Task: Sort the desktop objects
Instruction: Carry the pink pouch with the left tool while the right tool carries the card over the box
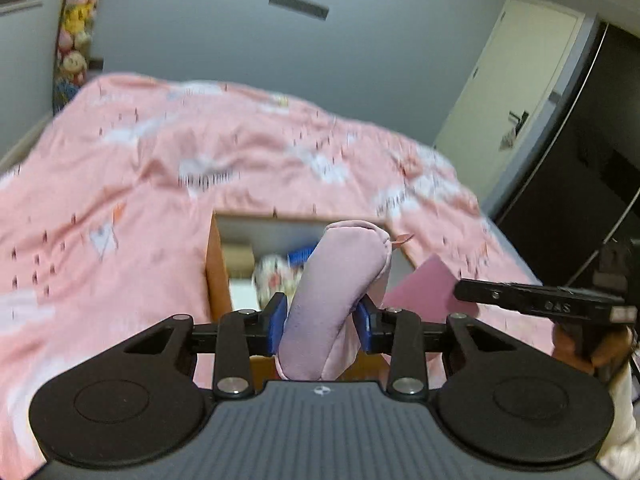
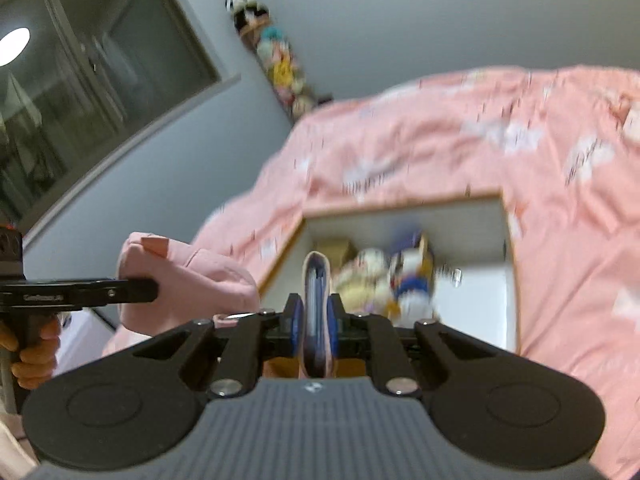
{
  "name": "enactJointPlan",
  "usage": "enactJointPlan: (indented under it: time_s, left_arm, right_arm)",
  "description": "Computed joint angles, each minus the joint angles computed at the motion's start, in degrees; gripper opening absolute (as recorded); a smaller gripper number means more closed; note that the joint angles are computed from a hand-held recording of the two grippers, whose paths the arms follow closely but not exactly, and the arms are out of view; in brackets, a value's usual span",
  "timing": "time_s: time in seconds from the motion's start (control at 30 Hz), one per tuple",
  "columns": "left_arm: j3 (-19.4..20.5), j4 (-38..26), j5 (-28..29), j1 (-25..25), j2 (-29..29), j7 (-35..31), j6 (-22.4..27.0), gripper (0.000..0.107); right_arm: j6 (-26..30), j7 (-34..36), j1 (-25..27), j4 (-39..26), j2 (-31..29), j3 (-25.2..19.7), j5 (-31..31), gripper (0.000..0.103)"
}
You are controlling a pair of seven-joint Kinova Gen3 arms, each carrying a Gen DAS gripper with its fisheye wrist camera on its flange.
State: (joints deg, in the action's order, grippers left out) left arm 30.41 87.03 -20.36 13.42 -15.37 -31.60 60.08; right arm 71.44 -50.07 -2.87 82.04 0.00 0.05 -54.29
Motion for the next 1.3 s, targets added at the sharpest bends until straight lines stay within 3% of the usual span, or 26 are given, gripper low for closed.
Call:
enactJointPlan:
  time_s: [0.07,0.2,0.37,0.5,0.93,1.2,1.3]
  left_arm:
    - [0.5,-1.7,-1.9,-0.5,2.1,-0.8,0.2,0.041]
    - [-2.2,-5.9,-2.0,1.9,8.4,-4.1,2.4,0.041]
    - [-7.4,-12.0,3.9,4.4,15.8,-12.5,8.5,0.041]
    - [-10.9,-15.3,7.7,6.0,19.1,-16.5,12.9,0.041]
    - [-19.3,-27.3,16.2,10.2,30.5,-26.4,26.0,0.041]
    - [-22.2,-29.9,19.4,11.4,34.1,-27.8,29.1,0.04]
    - [-22.7,-30.1,20.3,11.3,34.6,-26.7,29.4,0.041]
  right_arm:
    - [-3.0,-0.2,-0.2,-0.1,-0.6,-0.2,-0.6,0.015]
    - [-8.7,-2.3,-1.9,-0.6,-0.4,-1.2,1.3,0.015]
    - [-14.4,-5.3,-4.7,-0.6,1.4,-3.2,7.6,0.015]
    - [-15.8,-7.5,-5.5,-1.1,3.9,-4.2,10.9,0.015]
    - [-11.3,-9.1,-2.8,-3.7,10.5,-7.0,11.6,0.015]
    - [-7.5,-9.5,-1.5,-6.6,10.9,-7.3,10.9,0.015]
    - [-4.9,-11.9,-2.5,-9.3,11.8,-7.3,13.6,0.015]
